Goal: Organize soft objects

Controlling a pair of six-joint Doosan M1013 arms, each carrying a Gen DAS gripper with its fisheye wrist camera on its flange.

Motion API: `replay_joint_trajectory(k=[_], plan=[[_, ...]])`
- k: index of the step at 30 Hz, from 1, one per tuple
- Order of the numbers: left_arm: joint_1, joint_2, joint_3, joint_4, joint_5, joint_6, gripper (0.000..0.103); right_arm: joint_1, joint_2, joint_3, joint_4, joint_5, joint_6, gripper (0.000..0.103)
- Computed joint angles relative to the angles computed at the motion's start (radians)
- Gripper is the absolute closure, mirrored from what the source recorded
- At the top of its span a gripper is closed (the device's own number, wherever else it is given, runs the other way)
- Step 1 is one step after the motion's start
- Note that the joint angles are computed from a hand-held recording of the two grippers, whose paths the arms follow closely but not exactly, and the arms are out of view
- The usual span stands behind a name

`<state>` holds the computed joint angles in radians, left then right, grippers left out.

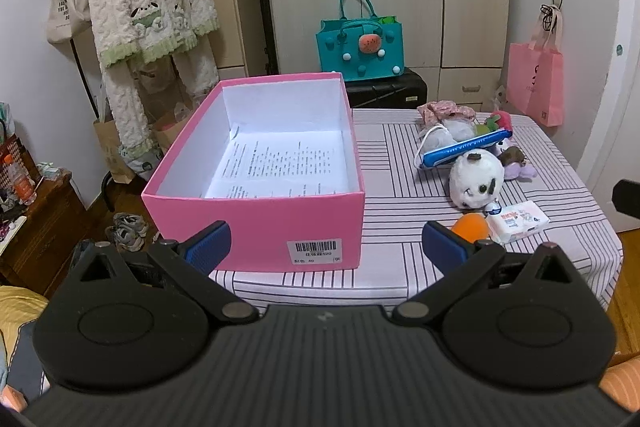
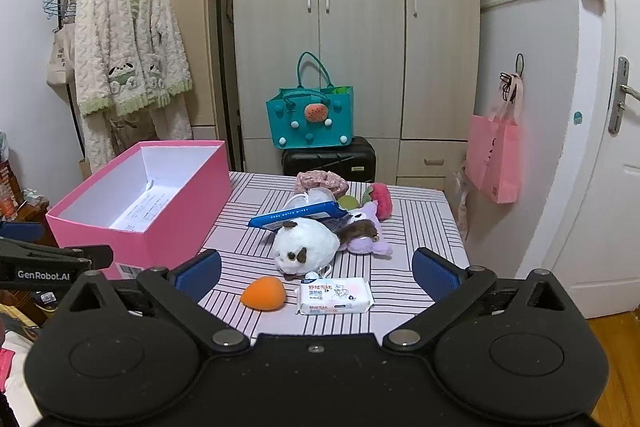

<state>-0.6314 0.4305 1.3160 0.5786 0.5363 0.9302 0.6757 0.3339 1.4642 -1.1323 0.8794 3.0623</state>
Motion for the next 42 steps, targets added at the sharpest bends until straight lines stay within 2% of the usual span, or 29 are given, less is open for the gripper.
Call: replay_joint_trajectory(k=[15, 27, 33, 42], plan=[[-0.002, -0.005, 0.022, 0.039, -0.019, -0.034, 0.0, -0.004, -0.002, 0.009, 0.02, -0.02, 0.001, 0.0], [-0.011, -0.02, 0.063, 0.201, -0.05, -0.173, 0.0, 0.016, -0.008, 0.026, -0.023, -0.005, 0.02, 0.0], [-0.017, -0.027, 0.085, 0.299, -0.066, -0.261, 0.0, 0.03, -0.005, 0.029, -0.053, 0.026, 0.034, 0.0], [-0.017, -0.032, 0.097, 0.308, -0.081, -0.269, 0.0, 0.037, -0.005, 0.033, -0.068, 0.036, 0.045, 0.0]])
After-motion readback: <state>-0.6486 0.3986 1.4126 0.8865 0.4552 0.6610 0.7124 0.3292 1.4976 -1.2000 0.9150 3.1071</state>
